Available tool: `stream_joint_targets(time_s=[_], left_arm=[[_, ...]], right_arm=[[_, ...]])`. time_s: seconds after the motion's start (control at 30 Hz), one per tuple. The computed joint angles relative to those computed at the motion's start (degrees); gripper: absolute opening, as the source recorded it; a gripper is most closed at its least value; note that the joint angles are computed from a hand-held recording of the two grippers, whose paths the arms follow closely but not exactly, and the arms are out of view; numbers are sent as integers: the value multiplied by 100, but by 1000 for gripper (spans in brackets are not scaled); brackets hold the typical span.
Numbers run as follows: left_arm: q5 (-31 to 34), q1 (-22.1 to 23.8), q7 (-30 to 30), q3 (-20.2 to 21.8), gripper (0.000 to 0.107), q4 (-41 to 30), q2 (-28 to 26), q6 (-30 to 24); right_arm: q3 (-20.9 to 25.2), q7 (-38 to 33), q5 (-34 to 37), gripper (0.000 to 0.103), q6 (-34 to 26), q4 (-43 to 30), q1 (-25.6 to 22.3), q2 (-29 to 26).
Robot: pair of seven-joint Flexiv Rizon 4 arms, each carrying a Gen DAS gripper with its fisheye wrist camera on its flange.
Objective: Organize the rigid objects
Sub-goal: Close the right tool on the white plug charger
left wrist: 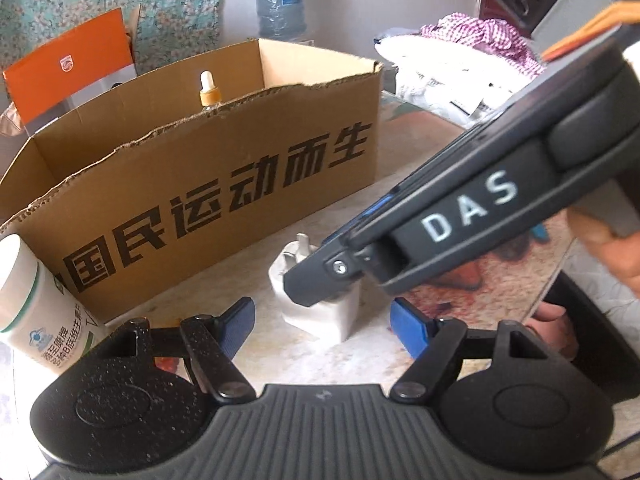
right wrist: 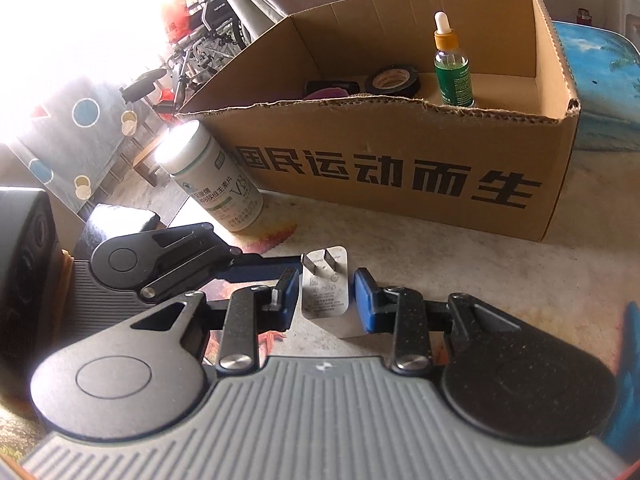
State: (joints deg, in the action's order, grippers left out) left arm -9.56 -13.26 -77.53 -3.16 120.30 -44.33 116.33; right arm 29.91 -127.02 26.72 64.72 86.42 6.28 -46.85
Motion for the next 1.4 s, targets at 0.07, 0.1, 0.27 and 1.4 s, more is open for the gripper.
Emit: stream_joint_targets(time_s=[0.07,0.1,0.27,1.4], left_arm=[[-16,-12,48,15,72,-94,-51,-110],[-22,-6,70,10,71,-141,-73,-188],[120,186,43,-160,66,-219,-119,-269],[-104,32,-236,-19,47,-490,-131,-539]], right_arm=[[-65,103,-35,30,-64,-24,50,0],[-87,146,-46,31,-87,-35,68,-2],[-154,308,-80,31,-196,-62,113,10],[-317,715,-235,33,-330,-135,245,-36]])
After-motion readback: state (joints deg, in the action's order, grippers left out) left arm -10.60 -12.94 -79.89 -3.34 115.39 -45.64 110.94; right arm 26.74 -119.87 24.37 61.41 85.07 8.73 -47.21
